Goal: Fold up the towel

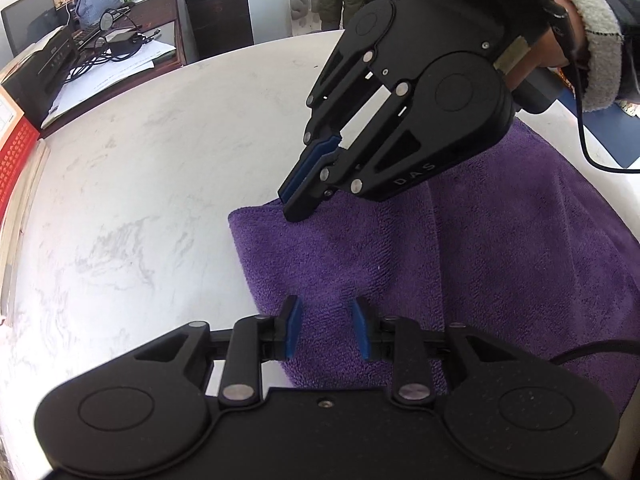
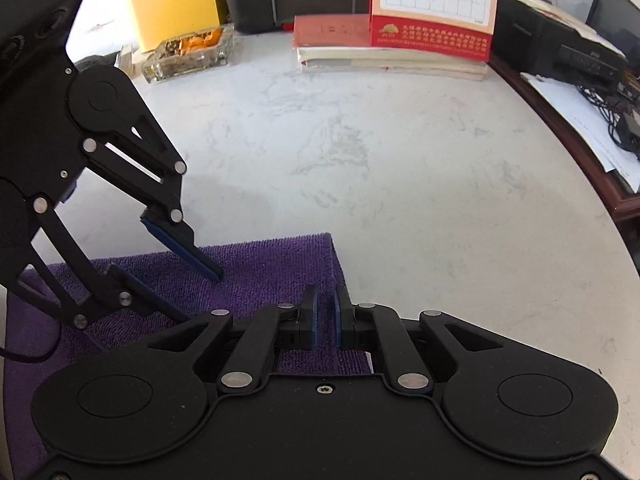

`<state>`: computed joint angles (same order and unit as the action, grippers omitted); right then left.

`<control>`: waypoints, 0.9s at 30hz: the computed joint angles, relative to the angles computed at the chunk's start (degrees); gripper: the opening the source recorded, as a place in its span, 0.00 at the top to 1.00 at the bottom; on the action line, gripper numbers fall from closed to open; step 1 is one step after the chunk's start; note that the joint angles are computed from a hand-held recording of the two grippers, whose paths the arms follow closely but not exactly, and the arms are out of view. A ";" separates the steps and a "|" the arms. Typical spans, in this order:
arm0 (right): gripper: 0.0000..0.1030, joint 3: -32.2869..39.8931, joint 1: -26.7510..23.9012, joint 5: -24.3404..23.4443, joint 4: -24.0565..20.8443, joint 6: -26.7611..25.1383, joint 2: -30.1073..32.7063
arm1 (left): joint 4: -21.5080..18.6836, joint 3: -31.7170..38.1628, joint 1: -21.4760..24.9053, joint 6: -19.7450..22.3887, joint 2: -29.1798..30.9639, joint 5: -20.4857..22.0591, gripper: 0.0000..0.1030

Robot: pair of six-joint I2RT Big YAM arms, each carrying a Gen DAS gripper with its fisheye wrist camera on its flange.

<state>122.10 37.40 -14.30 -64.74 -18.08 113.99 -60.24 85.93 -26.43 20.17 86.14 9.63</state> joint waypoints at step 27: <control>0.92 0.75 1.97 7.05 3.71 -10.05 1.06 | 1.23 -0.28 0.29 0.25 -0.28 -0.30 0.73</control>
<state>122.85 39.37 -7.24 -61.03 -28.12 115.05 -59.02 85.64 -26.13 20.42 85.86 9.34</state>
